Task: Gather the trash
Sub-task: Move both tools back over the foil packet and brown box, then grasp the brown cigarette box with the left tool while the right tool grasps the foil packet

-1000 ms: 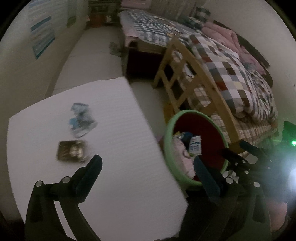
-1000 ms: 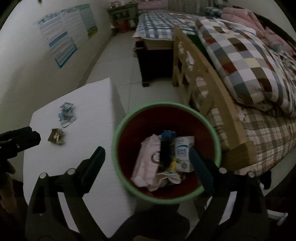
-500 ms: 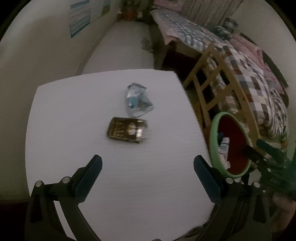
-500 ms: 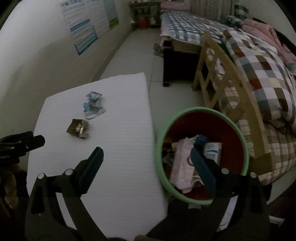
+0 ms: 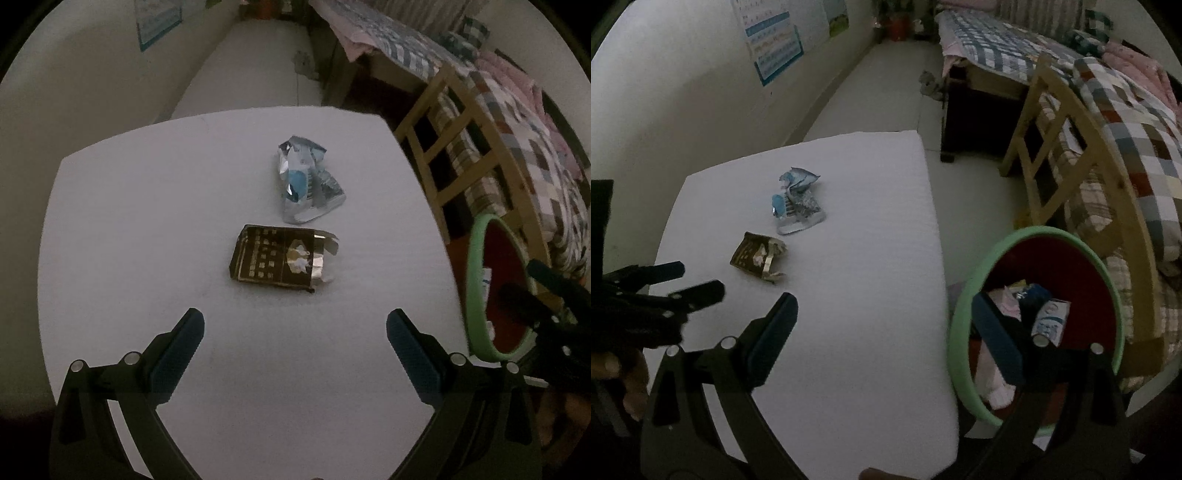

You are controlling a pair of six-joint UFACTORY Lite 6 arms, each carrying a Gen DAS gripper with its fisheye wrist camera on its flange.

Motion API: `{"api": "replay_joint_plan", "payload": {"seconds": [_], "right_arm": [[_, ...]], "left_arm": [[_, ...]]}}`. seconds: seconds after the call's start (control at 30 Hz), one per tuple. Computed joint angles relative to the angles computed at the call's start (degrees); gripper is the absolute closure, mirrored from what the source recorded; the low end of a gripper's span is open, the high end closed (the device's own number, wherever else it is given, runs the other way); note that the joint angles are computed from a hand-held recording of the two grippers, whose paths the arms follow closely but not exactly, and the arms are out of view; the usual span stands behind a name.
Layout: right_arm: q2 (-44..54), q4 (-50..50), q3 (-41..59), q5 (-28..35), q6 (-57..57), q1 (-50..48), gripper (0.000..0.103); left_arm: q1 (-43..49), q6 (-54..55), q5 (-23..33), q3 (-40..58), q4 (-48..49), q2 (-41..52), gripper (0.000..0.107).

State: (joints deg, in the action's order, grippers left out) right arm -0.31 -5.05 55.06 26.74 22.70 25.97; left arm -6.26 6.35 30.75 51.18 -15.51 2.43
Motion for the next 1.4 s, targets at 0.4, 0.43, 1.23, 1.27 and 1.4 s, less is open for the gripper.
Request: {"api": "replay_joint_plan", "payload": {"seconds": [0.4, 0.43, 1.23, 1.27, 1.4], "right_arm": [[18.1, 6.8, 14.9, -1.3, -9.4, -2.3, 0.01], [19.6, 7.2, 16.3, -1.3, -10.0, -2.3, 0.01], [55.1, 9.2, 59.1, 8.3, -8.8, 5.8, 0.01], [55.9, 9.2, 59.9, 8.5, -9.0, 5.7, 0.01], [62.9, 8.4, 69.7, 12.4, -8.2, 5.9, 0.01]], "left_arm": [[-1.7, -3.2, -5.5, 10.0, 4.4, 18.0, 0.014], [-1.4, -2.5, -5.7, 10.5, 3.7, 19.1, 0.015], [15.1, 20.3, -4.4, 9.7, -9.1, 18.9, 0.041], [15.2, 20.7, -4.9, 9.3, -9.5, 19.1, 0.036], [16.0, 24.2, -5.9, 8.1, -12.5, 20.0, 0.031]]}}
